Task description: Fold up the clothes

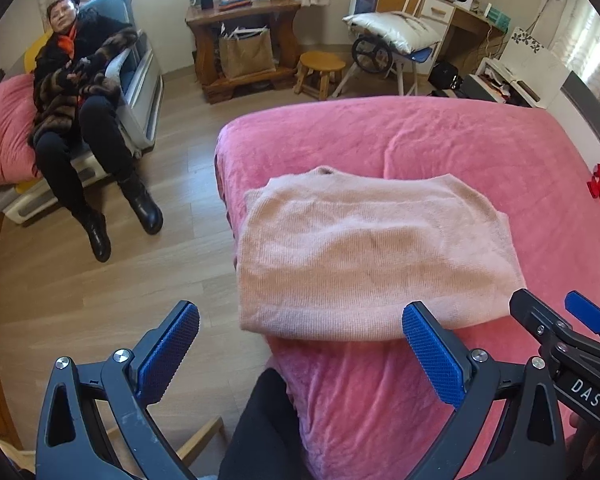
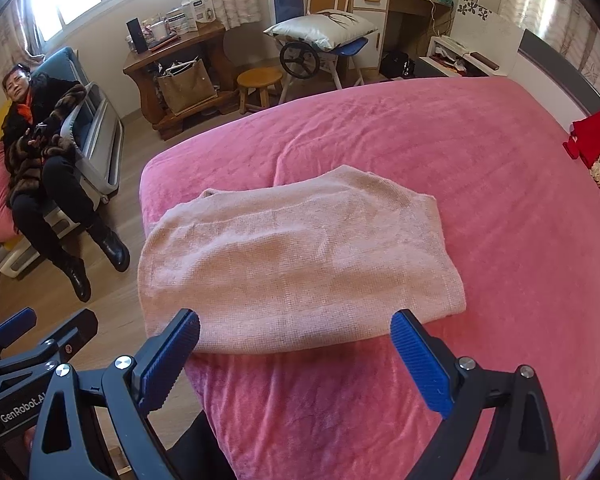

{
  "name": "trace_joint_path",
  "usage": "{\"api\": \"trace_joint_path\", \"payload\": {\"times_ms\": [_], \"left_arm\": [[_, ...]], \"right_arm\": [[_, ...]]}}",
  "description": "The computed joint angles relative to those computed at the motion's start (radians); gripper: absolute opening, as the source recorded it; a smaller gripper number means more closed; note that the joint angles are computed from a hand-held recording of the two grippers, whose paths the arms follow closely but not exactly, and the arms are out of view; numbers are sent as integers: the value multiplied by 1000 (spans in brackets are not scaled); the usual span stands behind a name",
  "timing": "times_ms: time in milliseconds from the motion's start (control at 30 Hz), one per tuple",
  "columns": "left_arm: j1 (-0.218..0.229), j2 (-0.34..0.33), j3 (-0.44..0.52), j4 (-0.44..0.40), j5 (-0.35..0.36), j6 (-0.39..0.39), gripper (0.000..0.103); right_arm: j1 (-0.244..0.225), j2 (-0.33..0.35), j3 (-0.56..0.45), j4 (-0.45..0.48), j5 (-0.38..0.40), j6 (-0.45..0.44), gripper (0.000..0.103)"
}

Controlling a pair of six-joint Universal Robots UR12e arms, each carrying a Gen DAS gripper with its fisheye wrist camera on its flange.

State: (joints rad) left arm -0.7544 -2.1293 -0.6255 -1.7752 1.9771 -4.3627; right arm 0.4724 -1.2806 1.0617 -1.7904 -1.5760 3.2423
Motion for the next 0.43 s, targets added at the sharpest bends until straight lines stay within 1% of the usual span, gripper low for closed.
{"api": "trace_joint_path", "payload": {"times_ms": [67, 100, 200, 300, 433], "left_arm": [[-8, -25, 52, -59, 44, 1, 103], [-10, -31, 64, -67, 51, 10, 103], [-15, -35, 69, -55, 74, 25, 103], [-20, -27, 48, -18, 98, 26, 103], [-18, -21, 35, -4, 81, 18, 103]], "right_arm": [[-3, -2, 3, -4, 1, 0, 98], [-3, -3, 4, -5, 0, 1, 98], [-6, -6, 10, -5, 5, 3, 98], [-10, -11, 17, -6, 7, -1, 98], [-14, -14, 22, -5, 12, 4, 98]]}}
